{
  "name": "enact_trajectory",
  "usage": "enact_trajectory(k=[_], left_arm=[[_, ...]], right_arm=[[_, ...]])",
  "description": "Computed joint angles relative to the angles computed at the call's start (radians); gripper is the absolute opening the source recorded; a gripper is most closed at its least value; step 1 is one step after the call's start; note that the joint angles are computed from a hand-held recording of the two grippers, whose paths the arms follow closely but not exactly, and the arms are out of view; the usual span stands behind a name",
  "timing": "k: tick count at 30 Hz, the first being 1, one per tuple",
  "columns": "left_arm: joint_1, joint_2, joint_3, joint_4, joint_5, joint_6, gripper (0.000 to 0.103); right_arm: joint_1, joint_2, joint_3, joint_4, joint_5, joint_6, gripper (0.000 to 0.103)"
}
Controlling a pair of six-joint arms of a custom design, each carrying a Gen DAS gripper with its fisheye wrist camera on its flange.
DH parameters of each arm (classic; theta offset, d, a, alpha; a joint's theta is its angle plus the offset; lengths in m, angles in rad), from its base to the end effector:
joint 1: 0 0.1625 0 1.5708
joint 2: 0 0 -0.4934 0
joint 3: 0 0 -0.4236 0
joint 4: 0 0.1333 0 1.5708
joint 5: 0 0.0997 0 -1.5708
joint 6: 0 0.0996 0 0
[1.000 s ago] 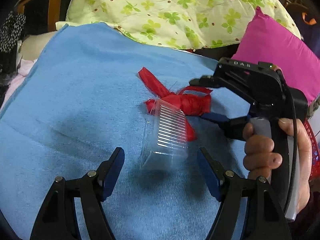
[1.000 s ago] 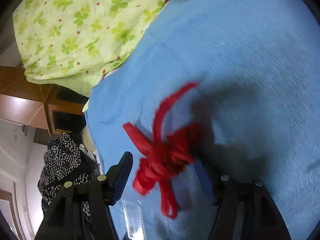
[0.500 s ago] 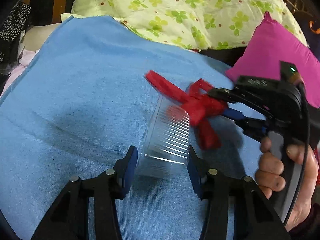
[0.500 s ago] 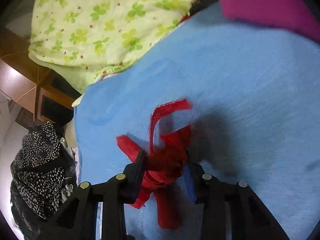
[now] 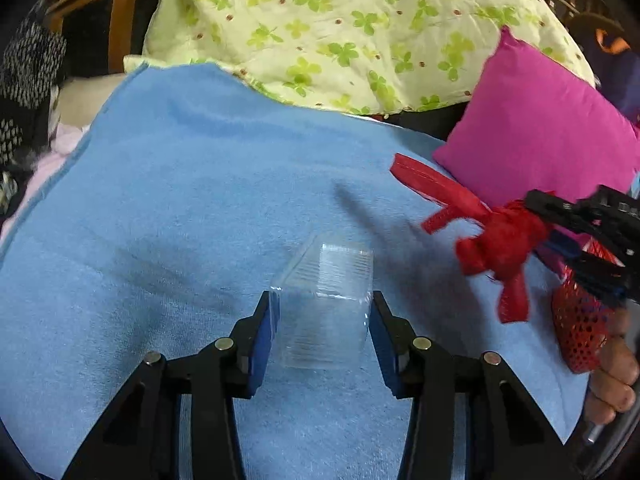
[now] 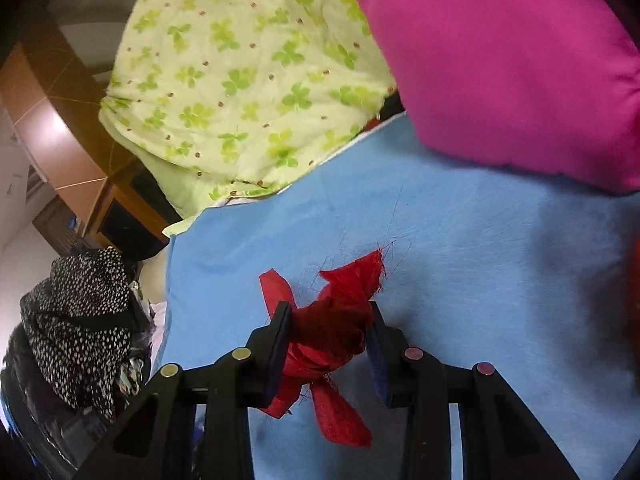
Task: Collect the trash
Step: 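Grasp the clear plastic comb with the left tool while the right tool grasps the red ribbon, then carry the comb with the left tool while the right tool carries the ribbon to the basket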
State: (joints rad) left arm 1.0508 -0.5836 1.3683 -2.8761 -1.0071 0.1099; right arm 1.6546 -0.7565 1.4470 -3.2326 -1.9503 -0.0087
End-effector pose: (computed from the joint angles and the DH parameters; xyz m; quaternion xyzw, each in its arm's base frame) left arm -0.2554 -0.8215 0.1116 0.2195 0.9047 -0.2968 0.2128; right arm 0.1645 -0.8071 0.2615 -0.0478 -0.8716 0.4643 0.1495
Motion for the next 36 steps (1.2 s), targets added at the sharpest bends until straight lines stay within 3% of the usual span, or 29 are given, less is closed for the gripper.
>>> enact_trajectory(k=[13, 19, 25, 36], left_arm=[[-0.069, -0.019, 0.105, -0.212, 0.101, 0.193, 0.048], [-0.089, -0.015, 0.106, -0.229, 0.099, 0.192, 0.048], [-0.113, -0.015, 0.122, -0.254, 0.101, 0.194, 0.048], [-0.156, 0.014, 0.144, -0.342, 0.140, 0.296, 0.048]], right_arm=[[0.018, -0.150, 0.279, -0.242, -0.046, -0.139, 0.038], [0.028, -0.159, 0.305, -0.316, -0.070, -0.225, 0.038], [0.019, -0.176, 0.318, -0.328, -0.057, -0.226, 0.038], [0.006, -0.212, 0.355, -0.364, -0.038, -0.234, 0.038]])
